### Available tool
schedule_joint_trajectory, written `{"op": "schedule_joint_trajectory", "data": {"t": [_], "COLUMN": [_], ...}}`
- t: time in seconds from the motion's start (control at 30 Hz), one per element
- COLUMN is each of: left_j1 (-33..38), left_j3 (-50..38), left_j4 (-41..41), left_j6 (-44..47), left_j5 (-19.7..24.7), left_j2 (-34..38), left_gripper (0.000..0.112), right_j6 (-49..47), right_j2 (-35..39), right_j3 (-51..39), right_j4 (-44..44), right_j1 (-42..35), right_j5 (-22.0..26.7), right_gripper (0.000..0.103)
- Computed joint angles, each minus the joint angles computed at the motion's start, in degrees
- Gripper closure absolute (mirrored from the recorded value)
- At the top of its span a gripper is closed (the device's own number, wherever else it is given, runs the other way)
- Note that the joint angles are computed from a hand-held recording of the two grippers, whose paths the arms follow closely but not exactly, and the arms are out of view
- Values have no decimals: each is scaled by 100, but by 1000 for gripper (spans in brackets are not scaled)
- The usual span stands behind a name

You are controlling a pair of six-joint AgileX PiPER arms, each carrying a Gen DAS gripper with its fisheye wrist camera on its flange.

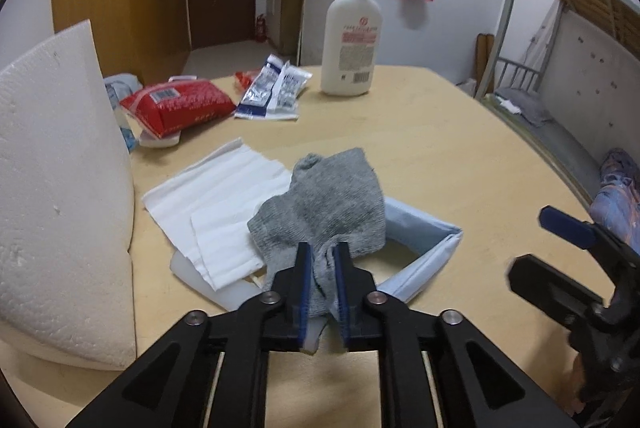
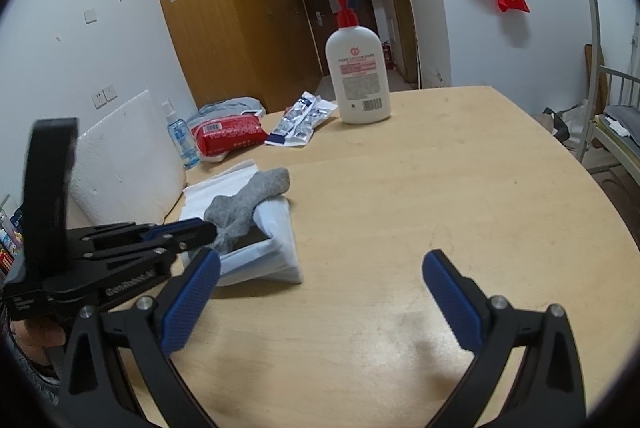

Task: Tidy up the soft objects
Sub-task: 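Close the left gripper on the grey sock while the right gripper approaches the blue face mask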

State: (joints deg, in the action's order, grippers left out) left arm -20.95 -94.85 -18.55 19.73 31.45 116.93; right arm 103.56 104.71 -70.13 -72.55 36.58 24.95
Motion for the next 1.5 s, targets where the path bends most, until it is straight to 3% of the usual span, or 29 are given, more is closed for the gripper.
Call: {"op": "schedule_joint_trajectory", "data": {"t": [0.13,0.17,0.47,0.5,0.6,0.73,0.97,1.5], "left_j1": [1,23,-5,4,22,67,99,469], "left_j3": [-162,-148,-853,-895,-953,-793,152,1054], "left_j4": [160,64,417,397,457,298,-357,-2173], "left_j6": [-179,-104,-485,-474,-550,-386,351,2369], "left_j5": [74,53,560,586,600,446,-462,-560], "left_j2": [122,119,605,639,701,616,-70,-1049], "left_gripper": [59,56,55,57,86,101,104,104], "right_j6": [178,221,326,309,269,218,-228,-2779], "right_j2": [-22,-21,-9,-2,6,25,92,920], "right_j3": [53,63,73,73,76,42,-142,-1525], "right_j4": [-167,-190,-297,-274,-210,-141,223,2354], "right_j1": [-17,-30,-56,-61,-77,-99,-61,-110], "right_j5": [-60,-88,-155,-155,-149,-173,-96,145], "right_gripper": [1,1,1,1,1,1,1,1]}}
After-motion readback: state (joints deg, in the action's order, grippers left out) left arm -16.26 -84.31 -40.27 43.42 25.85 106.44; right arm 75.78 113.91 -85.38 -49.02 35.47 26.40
